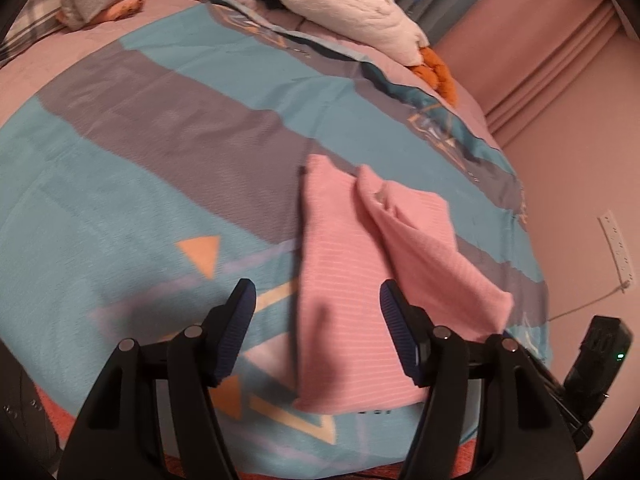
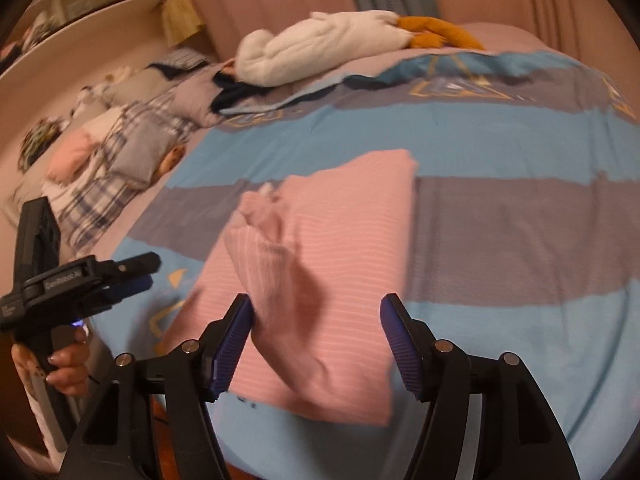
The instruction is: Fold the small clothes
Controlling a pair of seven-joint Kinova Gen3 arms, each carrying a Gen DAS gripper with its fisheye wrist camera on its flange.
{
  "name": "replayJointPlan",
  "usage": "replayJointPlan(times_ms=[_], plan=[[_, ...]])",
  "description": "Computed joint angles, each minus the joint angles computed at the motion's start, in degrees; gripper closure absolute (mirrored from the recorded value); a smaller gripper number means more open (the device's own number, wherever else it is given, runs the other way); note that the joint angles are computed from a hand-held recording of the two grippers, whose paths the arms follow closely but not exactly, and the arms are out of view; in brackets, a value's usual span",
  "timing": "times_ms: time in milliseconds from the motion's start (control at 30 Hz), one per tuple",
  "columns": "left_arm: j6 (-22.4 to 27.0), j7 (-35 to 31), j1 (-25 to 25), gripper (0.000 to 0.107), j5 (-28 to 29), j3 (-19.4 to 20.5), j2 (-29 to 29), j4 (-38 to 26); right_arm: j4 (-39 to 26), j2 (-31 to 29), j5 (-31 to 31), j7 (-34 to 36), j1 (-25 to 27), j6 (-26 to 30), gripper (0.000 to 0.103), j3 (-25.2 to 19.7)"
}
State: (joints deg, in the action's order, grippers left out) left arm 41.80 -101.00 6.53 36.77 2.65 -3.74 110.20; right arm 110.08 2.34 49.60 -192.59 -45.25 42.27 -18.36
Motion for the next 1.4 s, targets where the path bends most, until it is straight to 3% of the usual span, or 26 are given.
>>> replayJointPlan(times_ms=[67,267,533,767,833,900,1033,1100,1233,1300,1400], plan=[[1.06,-1.95,0.19,0.041,1.74,-0.1,0.86,-0.99,1.89,-1.49,1.03,-3.38,0.15,-0.79,0.037,-0.16],[4.22,-8.67,-0.14,0.034,8.19,0.77,4.6,-3.28,3.49,-2.37,1.21,-9.65,0.84,3.75,0.037,-1.78],[9.51,-10.7,-0.93,0.035,8.78,4.46,12.52,-9.01,4.24,-1.81,-1.36,-11.23,1.28,5.11,0.037,-1.81],[11.99,-7.26,-1.0,0.037,6.47,6.36,17.25,-13.56,5.2,-2.43,-0.7,-13.28,1.09,4.72,0.037,-2.06],[12.58,-7.85,-1.68,0.042,7.34,6.73,17.41,-13.65,5.88,-2.85,-0.85,-13.76,1.45,3.87,0.037,-2.03],[13.84,-8.39,-2.53,0.055,8.47,6.88,17.22,-13.53,6.06,-2.97,-1.12,-13.84,1.77,3.75,0.037,-2.11],[16.62,-10.22,-2.71,0.056,9.82,7.51,18.8,-15.21,6.36,-3.06,-0.42,-14.91,1.92,3.67,0.037,-2.54],[17.94,-9.17,-1.62,0.056,7.69,7.68,20.22,-17.02,6.51,-3.04,-0.43,-15.14,1.97,3.57,0.037,-2.6],[15.82,-3.91,1.37,0.061,2.91,7.69,22.37,-19.41,6.85,-3.04,-0.71,-15.28,2.13,3.03,0.037,-2.53],[13.43,-2.48,2.66,0.086,0.66,7.87,22.23,-19.79,6.9,-3.05,-1.23,-15.08,2.3,2.84,0.037,-2.41],[10.11,-2.89,2.98,0.093,-0.4,8.61,20.94,-18.71,6.44,-2.9,-1.87,-14.63,2.29,3.86,0.037,-2.47]])
